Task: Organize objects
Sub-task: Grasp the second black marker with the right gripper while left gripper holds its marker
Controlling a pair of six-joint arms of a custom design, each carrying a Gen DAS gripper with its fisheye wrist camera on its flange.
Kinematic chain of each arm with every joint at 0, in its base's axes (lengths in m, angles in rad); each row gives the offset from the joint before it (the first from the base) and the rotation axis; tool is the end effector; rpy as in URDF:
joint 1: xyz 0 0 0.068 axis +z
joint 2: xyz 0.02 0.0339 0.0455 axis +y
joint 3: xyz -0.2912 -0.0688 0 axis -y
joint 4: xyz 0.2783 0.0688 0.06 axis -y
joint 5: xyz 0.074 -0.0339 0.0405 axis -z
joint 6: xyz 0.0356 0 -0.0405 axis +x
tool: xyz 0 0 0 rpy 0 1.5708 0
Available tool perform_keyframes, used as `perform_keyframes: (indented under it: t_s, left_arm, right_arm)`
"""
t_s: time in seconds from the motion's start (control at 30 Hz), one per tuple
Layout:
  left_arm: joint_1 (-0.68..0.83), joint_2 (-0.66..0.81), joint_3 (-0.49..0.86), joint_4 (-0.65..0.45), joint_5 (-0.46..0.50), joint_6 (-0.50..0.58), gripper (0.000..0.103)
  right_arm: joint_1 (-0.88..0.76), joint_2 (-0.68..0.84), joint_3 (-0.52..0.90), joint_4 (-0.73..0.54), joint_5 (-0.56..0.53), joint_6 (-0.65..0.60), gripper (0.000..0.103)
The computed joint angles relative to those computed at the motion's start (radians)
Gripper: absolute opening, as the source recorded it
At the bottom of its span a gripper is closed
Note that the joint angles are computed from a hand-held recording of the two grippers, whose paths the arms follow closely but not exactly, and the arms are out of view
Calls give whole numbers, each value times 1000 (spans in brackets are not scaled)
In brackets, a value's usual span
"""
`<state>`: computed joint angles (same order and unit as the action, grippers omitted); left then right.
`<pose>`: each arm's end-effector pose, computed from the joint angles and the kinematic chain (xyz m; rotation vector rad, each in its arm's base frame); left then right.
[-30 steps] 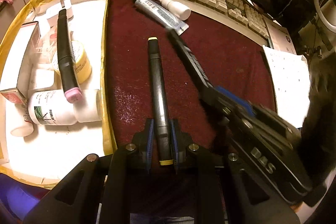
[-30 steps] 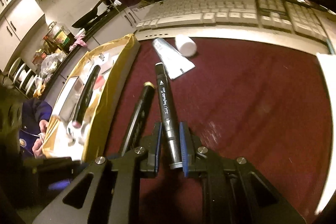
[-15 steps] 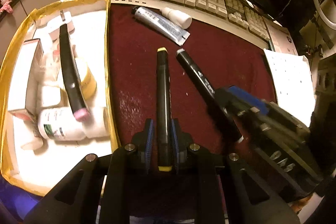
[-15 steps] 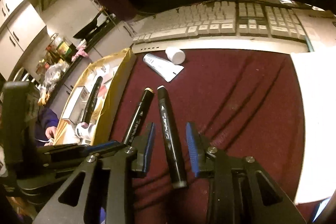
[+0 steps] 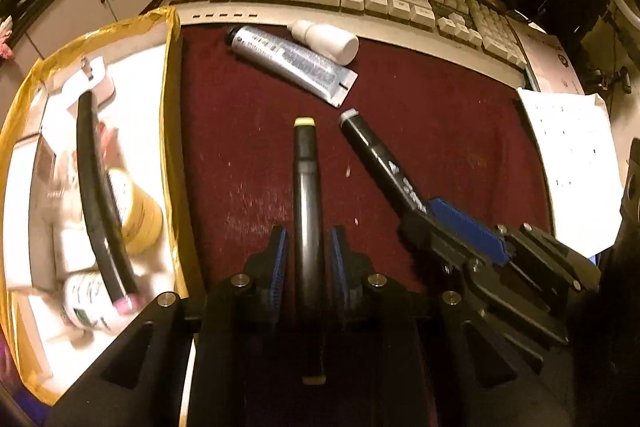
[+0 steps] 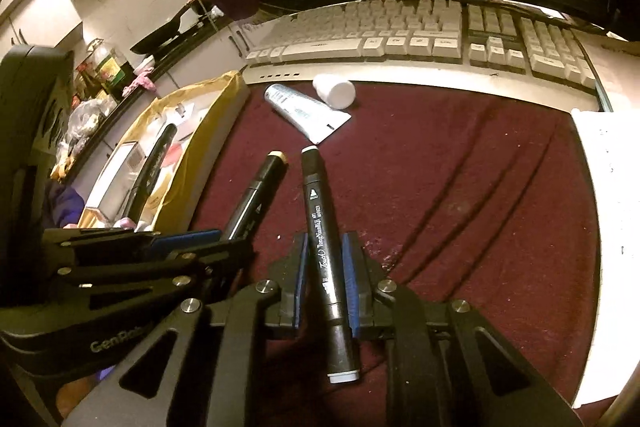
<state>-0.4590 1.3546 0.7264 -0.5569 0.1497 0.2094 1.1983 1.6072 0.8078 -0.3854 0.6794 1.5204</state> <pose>0.2299 -0.1195 0.1817 0.9452 2.5986 -0.2729 0.1322 0.2768 0.1526 0.5457 2.3307 0.2792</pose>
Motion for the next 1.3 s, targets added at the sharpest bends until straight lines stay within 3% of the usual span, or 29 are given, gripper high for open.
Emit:
perform_keyframes:
  t_s: [0.1,0.13,0.47,0.67,0.77,1.03,1.3]
  left_arm:
    - [-6,1,-5,25,-13,-2,17]
    - [-10,-7,-15,38,-27,-5,12]
    - [26,-25,-7,-37,24,33,14]
    - [-15,-39,-34,25,-21,20,19]
    - [-27,-67,-66,66,-51,21,12]
    - [84,-134,-91,18,88,38,12]
    - [227,-210,-75,-87,268,84,12]
  right_arm:
    - [-3,-10,-13,17,-2,-2,15]
    - [-3,-11,-13,16,-2,-1,15]
    - [-7,-14,-16,18,-2,1,15]
    - [-7,-17,-22,26,-3,-1,15]
    - [-10,-20,-26,31,-6,-8,15]
    - [-2,-12,-10,22,-2,-31,14]
    - [32,-35,-18,9,71,2,14]
